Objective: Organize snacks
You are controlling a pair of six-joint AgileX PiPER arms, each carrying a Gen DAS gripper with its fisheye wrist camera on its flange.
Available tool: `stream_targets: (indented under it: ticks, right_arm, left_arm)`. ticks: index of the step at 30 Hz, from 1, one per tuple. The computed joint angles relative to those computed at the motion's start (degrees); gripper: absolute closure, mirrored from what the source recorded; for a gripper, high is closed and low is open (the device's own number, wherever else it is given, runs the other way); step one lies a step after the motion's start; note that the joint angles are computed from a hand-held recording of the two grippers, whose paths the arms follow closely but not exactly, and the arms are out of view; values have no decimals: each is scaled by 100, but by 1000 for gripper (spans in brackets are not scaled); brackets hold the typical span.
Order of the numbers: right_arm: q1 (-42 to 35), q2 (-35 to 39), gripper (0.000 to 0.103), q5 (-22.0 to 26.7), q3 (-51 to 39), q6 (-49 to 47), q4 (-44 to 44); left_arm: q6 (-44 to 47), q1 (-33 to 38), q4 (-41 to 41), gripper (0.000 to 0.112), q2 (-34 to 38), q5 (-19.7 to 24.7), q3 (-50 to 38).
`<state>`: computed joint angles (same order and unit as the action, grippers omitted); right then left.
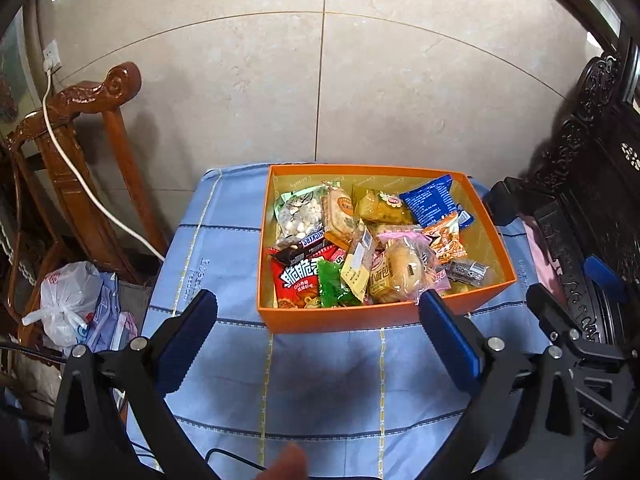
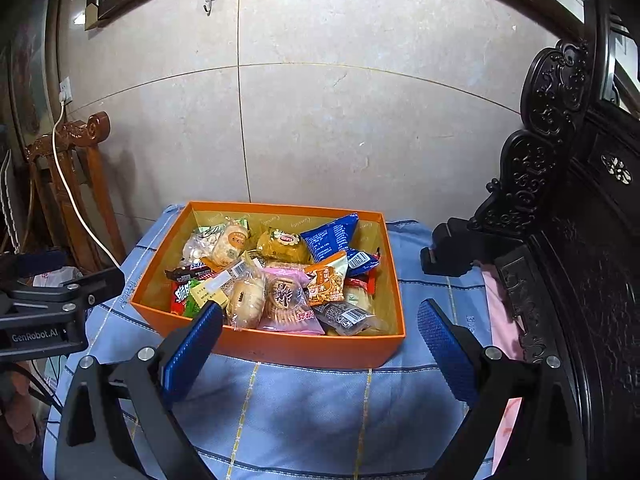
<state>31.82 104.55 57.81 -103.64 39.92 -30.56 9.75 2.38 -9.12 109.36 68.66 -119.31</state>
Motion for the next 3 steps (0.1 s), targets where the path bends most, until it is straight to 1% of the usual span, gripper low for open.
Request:
stream_targets:
  ticks: [3]
  right_arm:
    - [27,-46,5,39,21,17,-29]
  left_arm:
    - [-3,40,-27,13,-58,47,32]
